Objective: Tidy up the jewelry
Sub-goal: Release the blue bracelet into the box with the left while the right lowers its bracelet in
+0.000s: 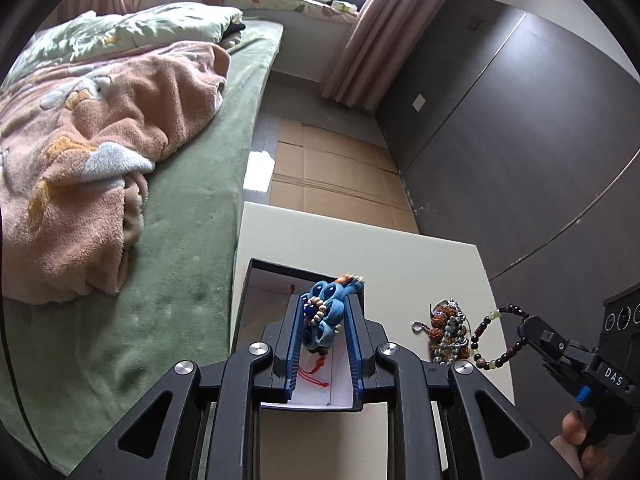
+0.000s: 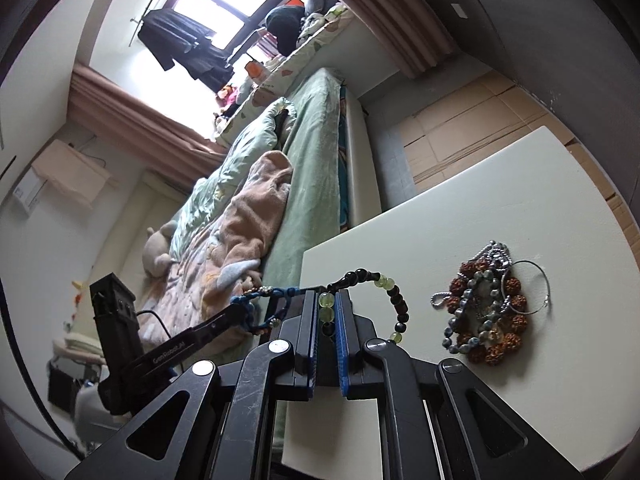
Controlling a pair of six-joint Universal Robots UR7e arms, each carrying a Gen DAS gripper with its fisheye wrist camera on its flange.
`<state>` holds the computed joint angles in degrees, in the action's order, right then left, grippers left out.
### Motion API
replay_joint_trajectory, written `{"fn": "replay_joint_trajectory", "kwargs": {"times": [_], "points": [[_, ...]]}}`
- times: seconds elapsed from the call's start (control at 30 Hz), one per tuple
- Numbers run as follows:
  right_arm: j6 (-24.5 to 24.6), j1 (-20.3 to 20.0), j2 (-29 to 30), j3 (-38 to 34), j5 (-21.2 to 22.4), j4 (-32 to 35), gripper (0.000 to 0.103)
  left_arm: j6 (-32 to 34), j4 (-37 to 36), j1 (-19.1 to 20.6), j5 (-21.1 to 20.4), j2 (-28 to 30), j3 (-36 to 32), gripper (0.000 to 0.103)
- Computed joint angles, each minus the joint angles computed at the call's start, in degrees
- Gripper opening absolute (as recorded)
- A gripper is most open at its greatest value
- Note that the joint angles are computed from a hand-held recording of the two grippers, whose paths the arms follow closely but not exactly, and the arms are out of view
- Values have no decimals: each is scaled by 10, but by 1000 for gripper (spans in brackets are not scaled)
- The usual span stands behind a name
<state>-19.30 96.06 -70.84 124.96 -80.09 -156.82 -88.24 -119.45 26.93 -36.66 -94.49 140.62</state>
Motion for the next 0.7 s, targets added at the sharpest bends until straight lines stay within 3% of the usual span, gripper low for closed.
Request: {"fn": "replay_joint_trajectory", "kwargs": {"times": [0.07,0.13,0.23,0.63,0.67,0.7], "points": [[-6,10,6,0,0,2,10,-13,8,2,-7,-17,5,56],[-10,21,14,-1,-1,3,10,-54,54,-10,7,-36,6,71],[-12,43,32,-10,-12,7,10,-99,116,-27,21,-61,5,72],[-35,133,116,-61,-93,29,10,-177,246,-44,20,-136,6,72],[-41,138,122,-65,-102,33,14,-187,260,-45,21,-142,6,72],[-45,140,128,-71,-108,49,35,-197,272,-46,21,-146,5,72]]}}
